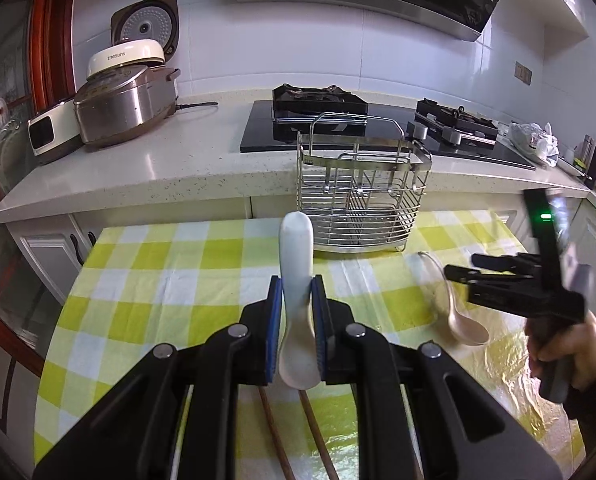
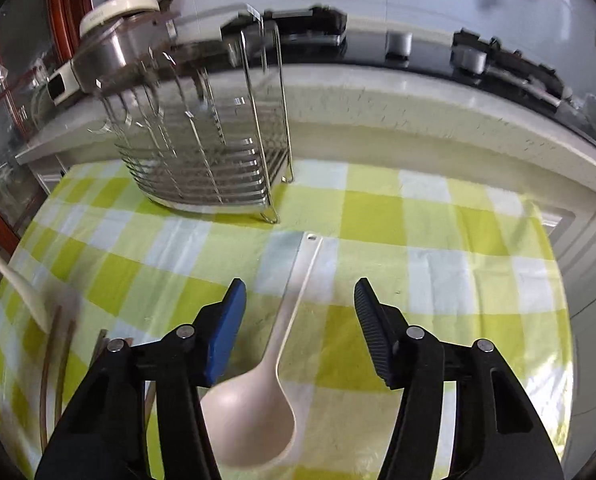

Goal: Organize utensils
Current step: 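Lift the ladle with the right tool while the left tool lifts the ceramic spoon toward the rack, then lower the ladle into the wire rack and open the right tool while the left tool drops the spoon in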

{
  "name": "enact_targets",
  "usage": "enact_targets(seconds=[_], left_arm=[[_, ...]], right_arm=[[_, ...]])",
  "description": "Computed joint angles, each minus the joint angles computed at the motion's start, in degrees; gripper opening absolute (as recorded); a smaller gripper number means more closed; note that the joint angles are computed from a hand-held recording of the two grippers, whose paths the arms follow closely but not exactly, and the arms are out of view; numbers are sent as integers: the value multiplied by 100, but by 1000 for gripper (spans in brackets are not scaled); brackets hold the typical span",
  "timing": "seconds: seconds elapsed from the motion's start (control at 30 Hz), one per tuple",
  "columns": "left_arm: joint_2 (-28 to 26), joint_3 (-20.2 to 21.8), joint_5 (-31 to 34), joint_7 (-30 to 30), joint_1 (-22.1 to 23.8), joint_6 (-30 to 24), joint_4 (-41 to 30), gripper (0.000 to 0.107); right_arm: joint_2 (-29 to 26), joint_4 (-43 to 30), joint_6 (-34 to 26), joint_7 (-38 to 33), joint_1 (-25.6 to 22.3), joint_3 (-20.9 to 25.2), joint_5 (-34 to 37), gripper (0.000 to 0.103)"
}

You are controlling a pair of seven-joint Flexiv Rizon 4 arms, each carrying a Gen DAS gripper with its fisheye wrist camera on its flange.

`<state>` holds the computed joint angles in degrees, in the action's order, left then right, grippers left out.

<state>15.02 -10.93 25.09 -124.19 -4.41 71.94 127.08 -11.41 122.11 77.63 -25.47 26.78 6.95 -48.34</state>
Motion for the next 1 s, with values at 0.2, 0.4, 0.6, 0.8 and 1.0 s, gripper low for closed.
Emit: enact_targets(seconds=[0.2,0.4,0.6,0.8,1.0], left_arm=[[-39,44,18,-6,48,52,-49,15],[-109,135,-52,128,51,97,-36,15],[-127,167,-106,140,72,192,-5,15],[-135,166,-195,190,21,330,41,15],[-181,30,-132,162,31,275,-99,15]], right_arm=[[-494,-703,-971,-1033,126,269,1137,45],[-597,-718,-991,-676,366,-9,853,18],[-321,-259,-382,148,383,-263,-13,9],[127,72,30,1107,130,-259,-1109,6],[508,112,208,1829,-227,-98,-2038,6]])
